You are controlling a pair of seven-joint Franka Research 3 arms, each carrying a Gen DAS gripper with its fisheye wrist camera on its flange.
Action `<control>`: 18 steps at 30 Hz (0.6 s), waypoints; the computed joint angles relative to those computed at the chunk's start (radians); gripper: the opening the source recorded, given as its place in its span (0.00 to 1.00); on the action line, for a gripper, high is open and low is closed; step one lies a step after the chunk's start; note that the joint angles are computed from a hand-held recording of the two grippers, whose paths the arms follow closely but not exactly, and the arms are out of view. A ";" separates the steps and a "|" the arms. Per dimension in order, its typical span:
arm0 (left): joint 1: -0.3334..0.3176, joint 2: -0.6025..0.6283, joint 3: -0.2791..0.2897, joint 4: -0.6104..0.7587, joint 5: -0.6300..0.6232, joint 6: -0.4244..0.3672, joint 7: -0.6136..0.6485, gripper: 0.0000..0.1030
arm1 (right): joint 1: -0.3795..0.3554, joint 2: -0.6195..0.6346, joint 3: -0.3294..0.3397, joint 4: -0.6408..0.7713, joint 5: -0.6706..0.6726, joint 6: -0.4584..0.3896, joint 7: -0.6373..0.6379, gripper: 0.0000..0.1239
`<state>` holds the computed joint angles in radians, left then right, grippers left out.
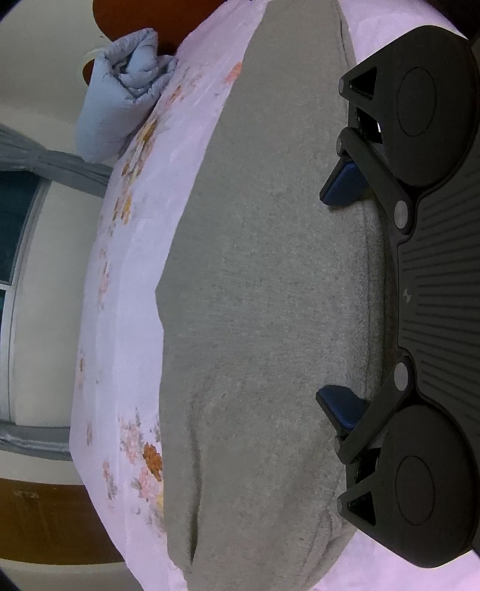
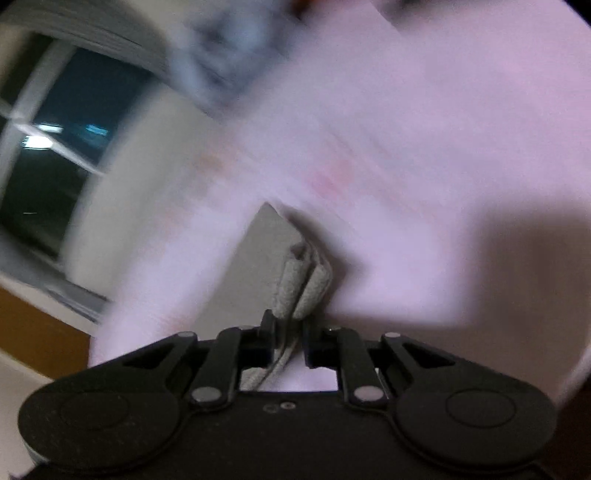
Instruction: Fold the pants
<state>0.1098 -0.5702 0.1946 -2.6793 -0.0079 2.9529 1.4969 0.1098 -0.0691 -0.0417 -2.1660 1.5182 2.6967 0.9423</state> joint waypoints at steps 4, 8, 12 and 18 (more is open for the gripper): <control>0.053 -0.050 -0.018 -0.035 0.021 0.052 -0.015 1.00 | -0.042 -0.101 0.090 -0.064 -0.074 0.175 0.038 0.17; 0.225 -0.073 -0.089 -0.058 0.110 0.102 -0.082 1.00 | 0.085 -0.140 0.014 -0.034 -0.087 0.199 -0.079 0.17; 0.396 -0.044 -0.129 -0.030 0.163 0.095 -0.193 1.00 | 0.138 -0.028 0.040 0.146 -0.190 0.061 -0.082 0.21; 0.476 -0.003 -0.055 0.004 0.209 0.063 -0.269 1.00 | 0.220 0.284 0.159 0.549 -0.515 -0.065 0.052 0.25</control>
